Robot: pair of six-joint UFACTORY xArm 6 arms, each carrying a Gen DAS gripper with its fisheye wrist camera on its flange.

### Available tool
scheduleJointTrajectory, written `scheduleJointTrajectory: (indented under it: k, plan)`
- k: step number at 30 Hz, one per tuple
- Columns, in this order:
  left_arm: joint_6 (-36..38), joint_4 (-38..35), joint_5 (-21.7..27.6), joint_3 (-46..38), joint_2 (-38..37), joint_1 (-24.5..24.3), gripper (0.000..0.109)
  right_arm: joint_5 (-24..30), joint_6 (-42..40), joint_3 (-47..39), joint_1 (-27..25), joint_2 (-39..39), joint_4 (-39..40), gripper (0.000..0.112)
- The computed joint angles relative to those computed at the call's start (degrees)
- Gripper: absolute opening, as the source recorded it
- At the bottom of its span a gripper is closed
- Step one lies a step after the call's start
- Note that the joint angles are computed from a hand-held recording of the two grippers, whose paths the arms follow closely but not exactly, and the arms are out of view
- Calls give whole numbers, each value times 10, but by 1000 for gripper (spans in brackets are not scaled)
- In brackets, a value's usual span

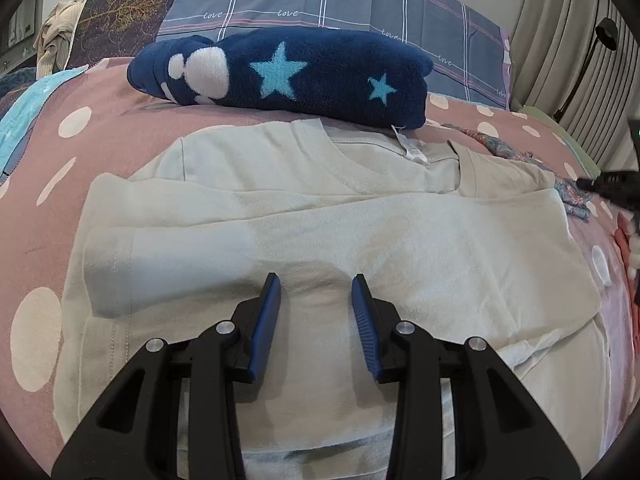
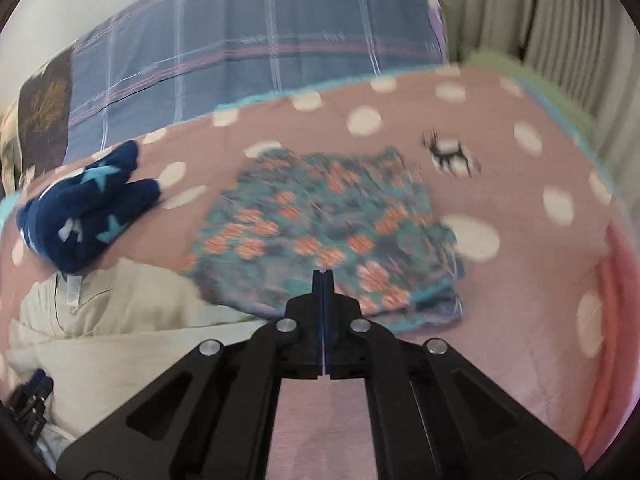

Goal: Fold small clothes

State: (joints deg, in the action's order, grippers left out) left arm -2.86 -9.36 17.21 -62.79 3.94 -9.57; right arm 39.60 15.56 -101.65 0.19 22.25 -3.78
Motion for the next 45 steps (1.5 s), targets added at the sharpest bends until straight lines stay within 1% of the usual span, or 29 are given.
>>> scheduleJointTrajectory:
  k: [2, 4, 6, 7, 8, 11, 12, 13, 14, 15, 17, 19, 22, 24, 26, 28, 30, 31, 33, 34, 35, 36, 37, 39, 40, 41, 43, 44, 45]
  plan:
    - [3, -4, 0, 0, 0, 0, 38, -14, -60, 23, -11, -9, 88, 1]
    - [-4, 6, 1, -1, 0, 0, 39, 0, -146, 33, -15, -16, 205, 7]
    - [-6, 9, 1, -1, 1, 0, 39, 20, -182, 26, -12, -11, 263, 29]
    - [-7, 10, 1, -1, 1, 0, 39, 31, -182, 18, -10, -4, 270, 45]
    - [-6, 9, 1, -1, 0, 0, 39, 47, -176, 4, -9, 8, 276, 51]
    - [-2, 4, 1, -2, 1, 0, 39, 76, -181, -29, -10, 48, 349, 53]
    - [2, -2, 1, -2, 1, 0, 39, 56, -186, -15, -6, 44, 365, 50]
    - [8, -10, 1, -1, 1, 0, 40, 37, -203, -8, -2, 43, 383, 11]
    - [14, -18, 0, -1, 0, 0, 40, 2, -222, 18, 5, 26, 393, 4]
    - [19, -25, 0, -1, 0, 0, 40, -45, -224, 49, 13, 4, 378, 4]
    - [21, -27, 0, -1, 0, 0, 40, -104, -180, 93, 30, -33, 280, 3]
    - [16, -19, -1, -1, 0, -1, 41, -107, -118, 93, 35, -31, 182, 4]
    - [10, -10, -1, 0, 0, -1, 41, -75, -10, 69, 36, -1, 2, 4]
    - [22, -24, -2, 1, -1, -1, 43, -122, 25, 102, 32, -10, -62, 4]
    - [53, -59, -1, 0, -1, -3, 48, -143, 14, 140, 26, -40, -44, 6]
    - [59, -64, 0, -1, 0, -4, 49, -165, -87, 181, 30, -77, 46, 9]
    - [51, -53, 0, -2, 0, -4, 49, -182, -207, 258, 56, -149, 160, 9]
    - [50, -52, -1, -2, 0, -4, 49, -178, -267, 281, 67, -174, 220, 9]
    - [51, -54, -1, -1, 0, -4, 49, -133, -377, 327, 88, -227, 320, 11]
    - [53, -57, -1, -1, -1, -4, 49, -104, -402, 351, 92, -243, 335, 20]
    - [54, -58, -2, 0, -1, -4, 49, -87, -404, 361, 89, -243, 327, 24]
    - [55, -59, -2, 0, -1, -4, 49, -94, -390, 379, 91, -239, 309, 24]
    - [57, -62, -3, 1, -2, -5, 50, -126, -400, 409, 92, -243, 315, 23]
    - [67, -74, -5, 2, -3, -5, 51, -143, -440, 421, 92, -247, 360, 23]
    - [97, -110, -5, 3, -5, -6, 54, -127, -446, 413, 86, -247, 378, 23]
    - [142, -170, -2, 2, -6, -5, 56, -118, -440, 408, 82, -246, 383, 23]
    - [196, -262, 15, 1, -14, 7, 57, -134, -437, 415, 85, -248, 384, 23]
    - [191, -272, 17, 6, -22, 12, 57, -144, -433, 421, 87, -251, 373, 23]
    - [174, -258, 20, 15, -34, 19, 57, -155, -418, 427, 91, -255, 347, 23]
